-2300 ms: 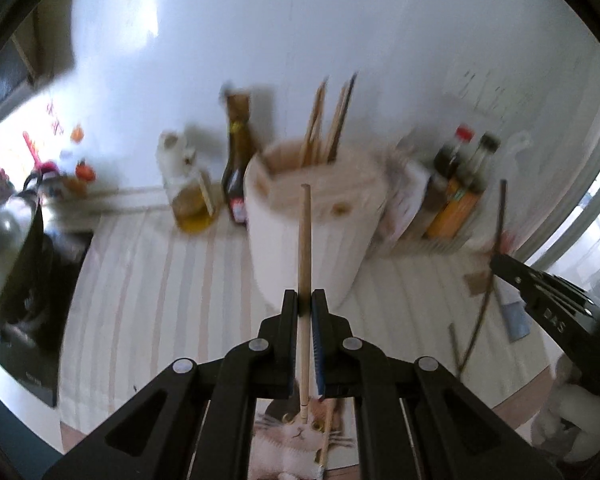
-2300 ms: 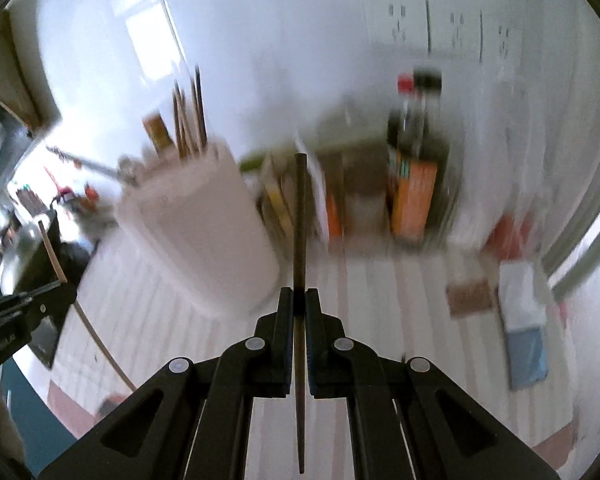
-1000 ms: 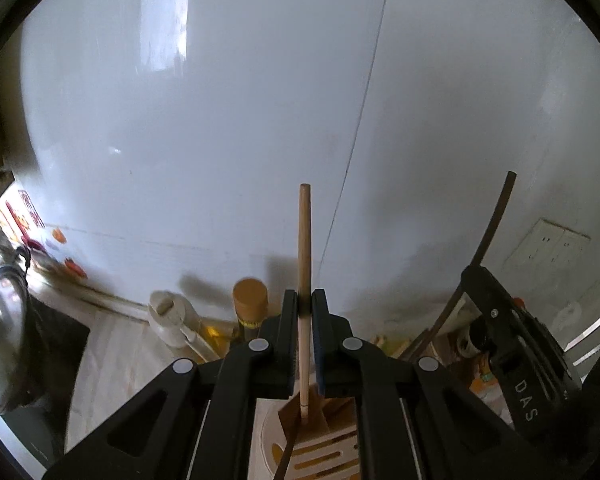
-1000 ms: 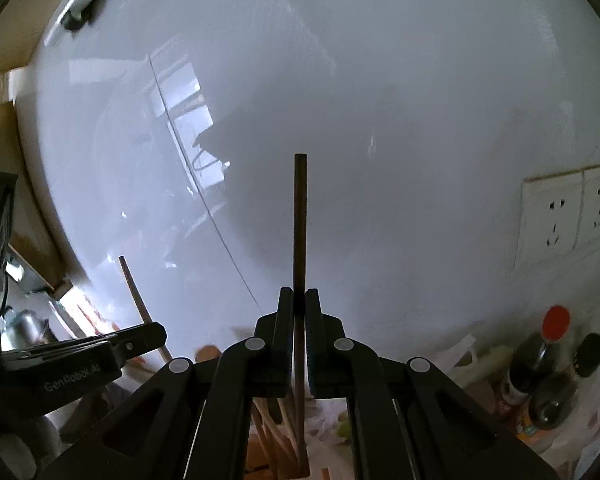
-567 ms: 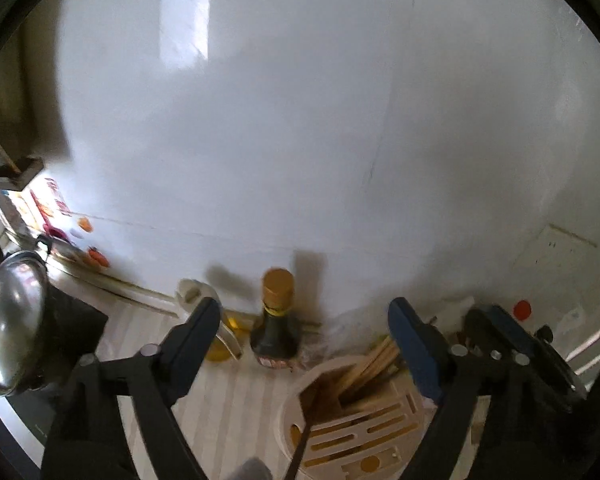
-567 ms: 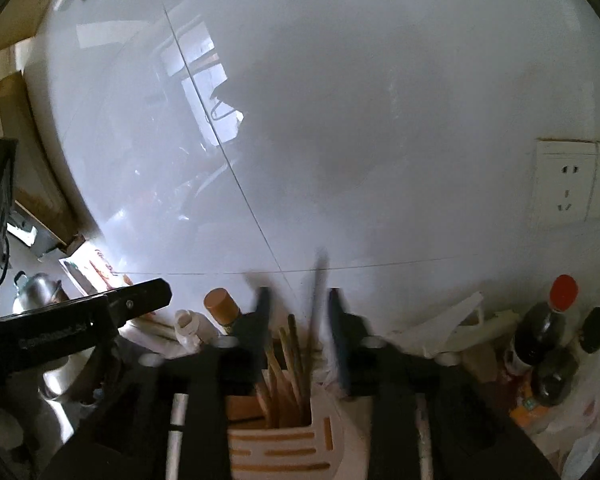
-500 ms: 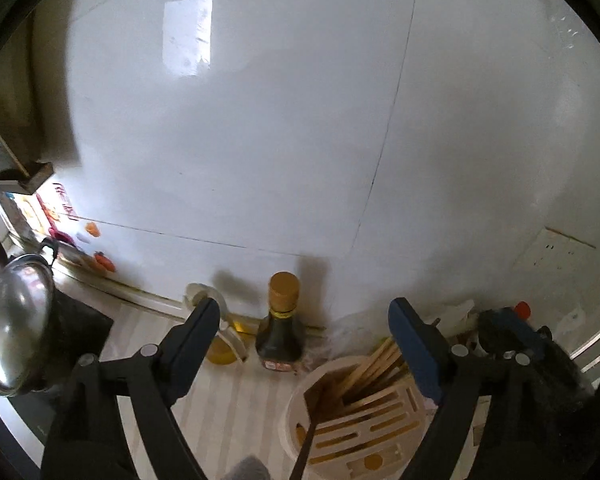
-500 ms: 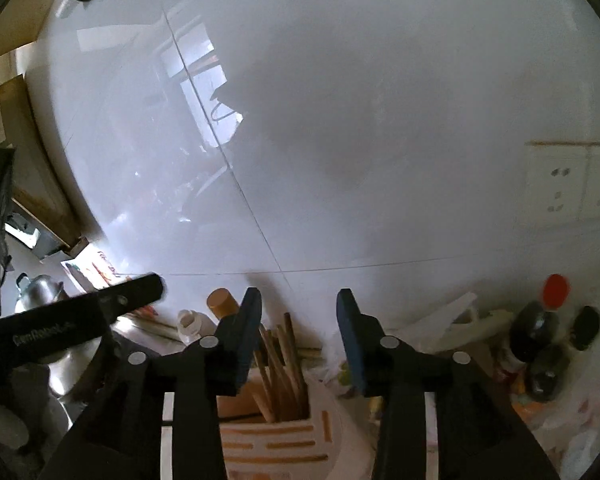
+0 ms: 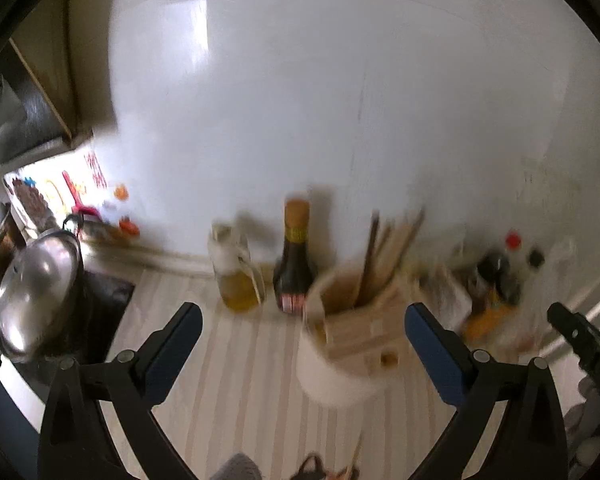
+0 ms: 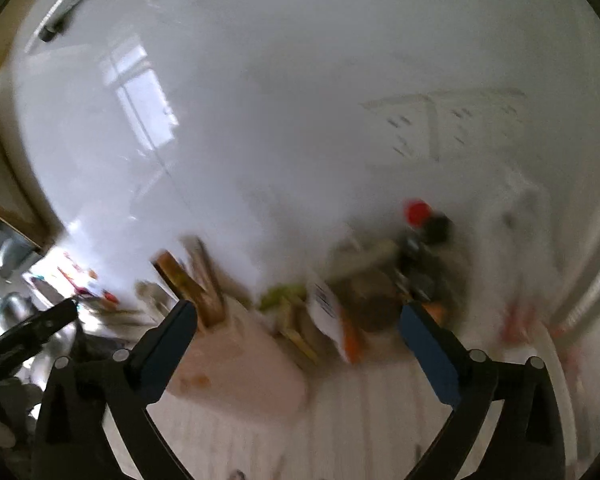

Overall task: Organize utensils
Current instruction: 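Grasp a light chopstick with the left tool while the right tool grasps a dark chopstick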

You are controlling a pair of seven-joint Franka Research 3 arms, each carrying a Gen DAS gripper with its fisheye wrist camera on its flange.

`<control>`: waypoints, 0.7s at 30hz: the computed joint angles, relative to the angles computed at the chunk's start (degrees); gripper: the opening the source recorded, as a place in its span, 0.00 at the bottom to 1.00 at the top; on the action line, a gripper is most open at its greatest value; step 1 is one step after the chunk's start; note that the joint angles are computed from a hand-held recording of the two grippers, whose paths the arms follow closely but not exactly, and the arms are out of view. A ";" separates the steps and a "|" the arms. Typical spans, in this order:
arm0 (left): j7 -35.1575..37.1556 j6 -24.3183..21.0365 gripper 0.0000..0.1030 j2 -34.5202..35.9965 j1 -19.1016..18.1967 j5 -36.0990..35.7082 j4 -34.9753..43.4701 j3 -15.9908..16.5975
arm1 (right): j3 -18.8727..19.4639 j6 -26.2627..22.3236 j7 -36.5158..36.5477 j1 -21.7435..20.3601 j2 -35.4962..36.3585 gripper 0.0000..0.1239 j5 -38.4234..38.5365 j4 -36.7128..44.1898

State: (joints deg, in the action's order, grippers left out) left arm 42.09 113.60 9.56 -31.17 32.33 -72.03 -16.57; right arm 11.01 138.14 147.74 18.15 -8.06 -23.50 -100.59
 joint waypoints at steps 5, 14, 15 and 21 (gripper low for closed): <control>0.57 -0.56 1.00 -3.09 0.49 -4.56 -8.74 -1.41 | 0.49 -5.64 0.93 -0.59 -7.89 0.83 3.85 -10.58; -0.47 -3.60 1.00 -1.73 -1.08 -7.81 -17.40 -3.47 | 0.94 -13.65 -4.10 -1.51 -11.73 0.71 13.05 -21.49; -0.80 -3.41 1.00 -1.34 -1.30 -7.99 -18.17 -3.55 | 0.72 -13.70 -4.68 -1.41 -11.72 0.69 14.18 -22.59; 1.86 -3.82 0.88 3.04 -1.52 -14.26 -19.11 -3.91 | -0.29 -15.21 -7.91 -0.40 -8.46 0.55 19.67 -25.39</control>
State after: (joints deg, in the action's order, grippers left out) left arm 43.96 109.78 12.61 -32.69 18.07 -91.15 -20.48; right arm 10.72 122.93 139.83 17.75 -16.51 -3.83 -125.98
